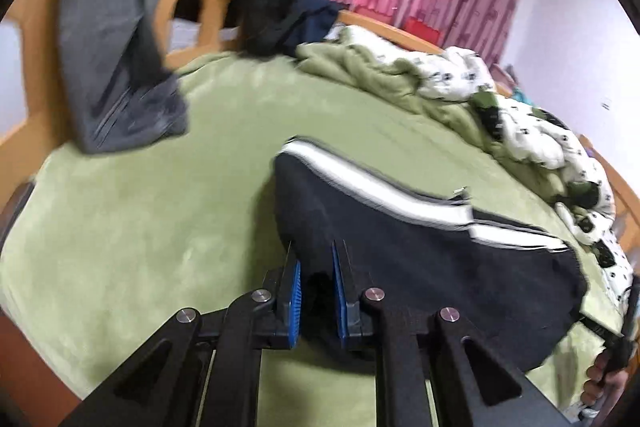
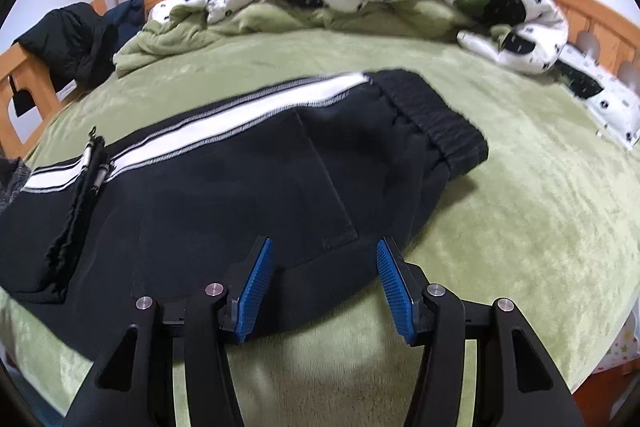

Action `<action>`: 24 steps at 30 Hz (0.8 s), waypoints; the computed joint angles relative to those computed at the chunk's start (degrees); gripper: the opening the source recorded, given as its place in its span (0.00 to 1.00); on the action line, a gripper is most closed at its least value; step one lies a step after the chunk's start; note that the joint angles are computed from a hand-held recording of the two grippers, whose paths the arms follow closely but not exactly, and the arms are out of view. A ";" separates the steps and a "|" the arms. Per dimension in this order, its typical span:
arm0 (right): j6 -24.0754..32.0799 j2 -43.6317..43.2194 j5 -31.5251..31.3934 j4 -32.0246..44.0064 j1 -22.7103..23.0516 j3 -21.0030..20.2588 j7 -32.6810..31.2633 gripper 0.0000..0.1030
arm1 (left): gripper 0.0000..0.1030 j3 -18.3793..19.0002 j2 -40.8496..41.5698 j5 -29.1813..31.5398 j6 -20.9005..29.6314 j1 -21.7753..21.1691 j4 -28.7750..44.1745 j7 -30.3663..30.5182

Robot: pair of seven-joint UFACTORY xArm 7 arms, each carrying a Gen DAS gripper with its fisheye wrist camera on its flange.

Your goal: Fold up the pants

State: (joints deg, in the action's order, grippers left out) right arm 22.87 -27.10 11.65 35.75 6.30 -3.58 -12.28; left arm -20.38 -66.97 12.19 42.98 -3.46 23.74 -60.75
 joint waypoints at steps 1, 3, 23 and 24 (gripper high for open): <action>1.60 0.07 1.14 0.51 1.06 -1.51 -1.54 0.52 | 0.13 0.29 1.98 -0.18 -1.62 -0.04 1.84 0.36; 2.42 -0.36 2.91 0.43 1.58 -2.85 -3.22 0.52 | 0.13 -0.14 6.08 -0.51 -4.72 0.31 5.62 0.47; 3.07 -2.26 9.43 0.34 -0.81 -6.44 -6.29 0.52 | 0.14 -8.77 49.34 7.72 -26.47 -7.40 24.36 -6.73; 3.86 -1.83 10.39 0.88 -0.36 -7.02 -6.56 0.52 | 0.18 -6.49 47.70 7.51 -28.32 -9.72 22.74 -4.68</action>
